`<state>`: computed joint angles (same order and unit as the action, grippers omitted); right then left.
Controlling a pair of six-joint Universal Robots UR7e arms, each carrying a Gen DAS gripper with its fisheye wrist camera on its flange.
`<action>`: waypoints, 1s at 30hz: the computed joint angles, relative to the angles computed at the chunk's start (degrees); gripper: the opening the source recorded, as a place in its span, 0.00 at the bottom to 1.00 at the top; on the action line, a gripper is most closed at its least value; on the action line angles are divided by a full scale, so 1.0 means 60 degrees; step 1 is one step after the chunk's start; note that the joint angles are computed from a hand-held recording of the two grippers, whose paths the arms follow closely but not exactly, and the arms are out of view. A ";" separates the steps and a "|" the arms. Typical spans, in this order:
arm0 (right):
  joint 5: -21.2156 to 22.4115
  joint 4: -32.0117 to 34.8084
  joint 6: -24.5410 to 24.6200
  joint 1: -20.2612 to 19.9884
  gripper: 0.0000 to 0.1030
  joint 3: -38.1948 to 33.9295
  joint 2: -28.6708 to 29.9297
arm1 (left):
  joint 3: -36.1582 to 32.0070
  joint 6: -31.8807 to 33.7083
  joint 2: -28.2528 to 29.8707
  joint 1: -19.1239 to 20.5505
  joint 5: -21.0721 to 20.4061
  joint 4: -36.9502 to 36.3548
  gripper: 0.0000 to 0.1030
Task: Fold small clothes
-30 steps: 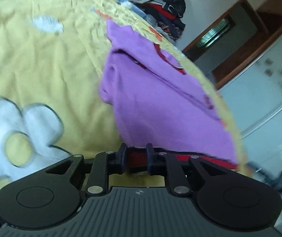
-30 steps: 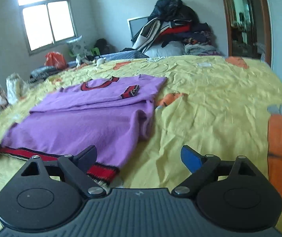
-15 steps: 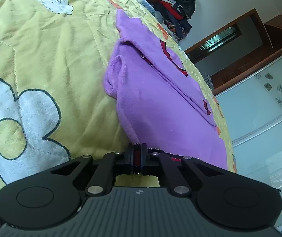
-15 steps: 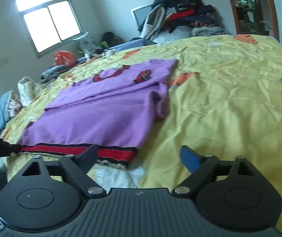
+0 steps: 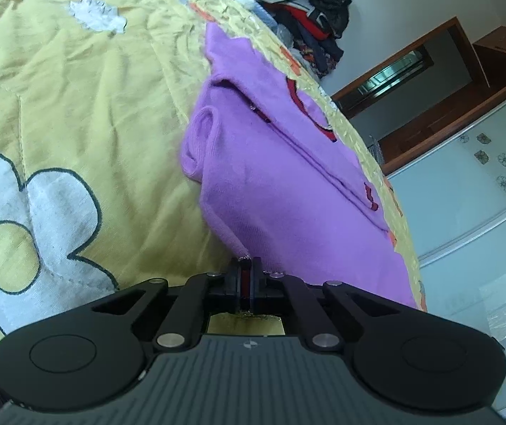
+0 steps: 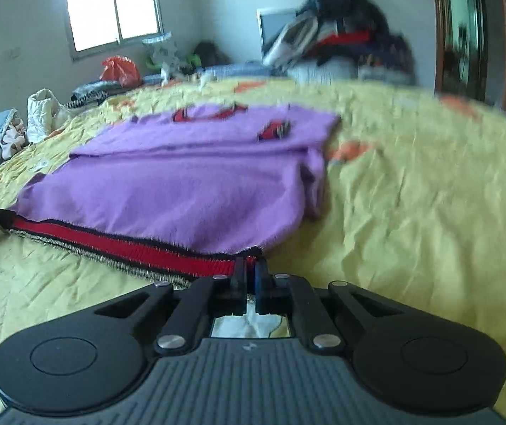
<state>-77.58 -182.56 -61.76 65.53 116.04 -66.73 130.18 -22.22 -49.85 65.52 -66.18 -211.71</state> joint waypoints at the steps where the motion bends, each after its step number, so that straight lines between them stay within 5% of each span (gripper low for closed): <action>1: 0.0171 -0.0189 -0.0008 -0.0031 0.03 0.0091 -0.0041 | 0.0057 0.0064 -0.0004 -0.0077 0.0079 -0.0132 0.04; 11: 0.1457 -0.0724 -0.0363 0.0239 0.03 0.0447 -0.0650 | 0.0838 0.0712 -0.0261 -0.1065 0.0889 -0.2439 0.04; 18: 0.2096 -0.0508 0.0369 0.0496 0.03 0.0363 -0.1174 | 0.1153 0.0554 -0.0527 -0.1671 0.1209 -0.3560 0.04; 30: 0.2344 -0.0365 0.1138 0.1034 0.03 -0.0485 -0.0949 | 0.0104 0.0309 -0.0783 -0.1182 0.0059 -0.3571 0.03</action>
